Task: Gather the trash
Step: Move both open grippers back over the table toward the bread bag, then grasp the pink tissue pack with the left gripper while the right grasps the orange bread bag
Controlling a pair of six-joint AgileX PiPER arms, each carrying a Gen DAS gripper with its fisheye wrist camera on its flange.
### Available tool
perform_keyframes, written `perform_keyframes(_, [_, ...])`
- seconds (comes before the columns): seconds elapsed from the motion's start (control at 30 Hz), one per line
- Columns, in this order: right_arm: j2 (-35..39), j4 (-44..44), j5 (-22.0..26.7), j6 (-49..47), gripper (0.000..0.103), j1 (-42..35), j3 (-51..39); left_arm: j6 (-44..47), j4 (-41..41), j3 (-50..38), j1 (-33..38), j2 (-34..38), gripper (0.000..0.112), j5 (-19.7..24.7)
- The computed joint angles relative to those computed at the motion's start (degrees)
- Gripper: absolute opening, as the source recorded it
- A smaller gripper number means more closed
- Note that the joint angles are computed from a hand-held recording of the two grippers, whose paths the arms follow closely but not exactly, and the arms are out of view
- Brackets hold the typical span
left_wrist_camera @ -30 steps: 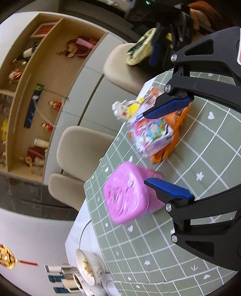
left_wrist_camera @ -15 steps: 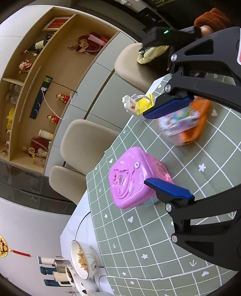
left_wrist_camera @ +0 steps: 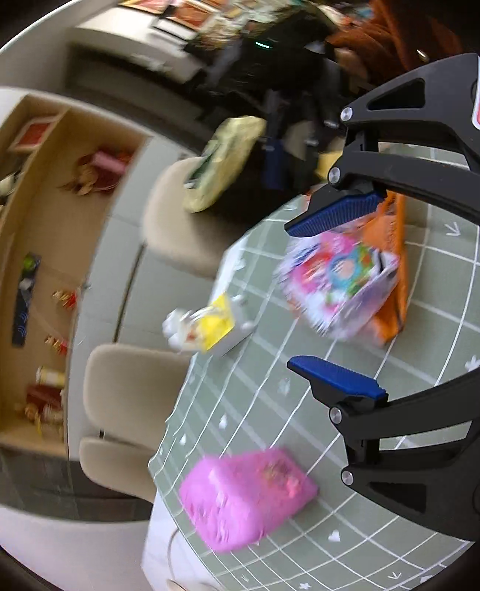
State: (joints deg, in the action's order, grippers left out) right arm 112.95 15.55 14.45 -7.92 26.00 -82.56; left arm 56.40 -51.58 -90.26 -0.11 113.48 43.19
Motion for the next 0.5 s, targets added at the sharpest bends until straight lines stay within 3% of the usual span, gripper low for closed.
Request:
perform_keyframes(0.1, [-2.5,10.0,-3.0,-8.1,0.052,-1.8,4.5,-4.5,7.2,2.5,-4.1,-0.2,0.058,-4.4])
perform_keyframes(0.17, [-2.9,12.2,-3.8,-9.2,0.052,-2.0,5.2,-5.9,9.6,3.2,-5.2,0.0,0.027,-6.0])
perform_keyframes(0.27, [-4.0,11.3,-3.3,-8.8,0.059,-1.6,6.4,-3.3,7.0,5.4,-4.6,-1.5,0.011,-8.5])
perform_keyframes(0.4, [-2.7,8.9,-0.3,-8.0,0.06,0.4,4.0,1.5,-0.5,6.6,-1.4,-4.4,0.007,-8.3])
perform_keyframes(0.5, [-0.6,4.6,2.9,-5.1,0.06,1.8,0.3,1.0,-1.3,6.3,0.2,-5.3,0.007,-8.5])
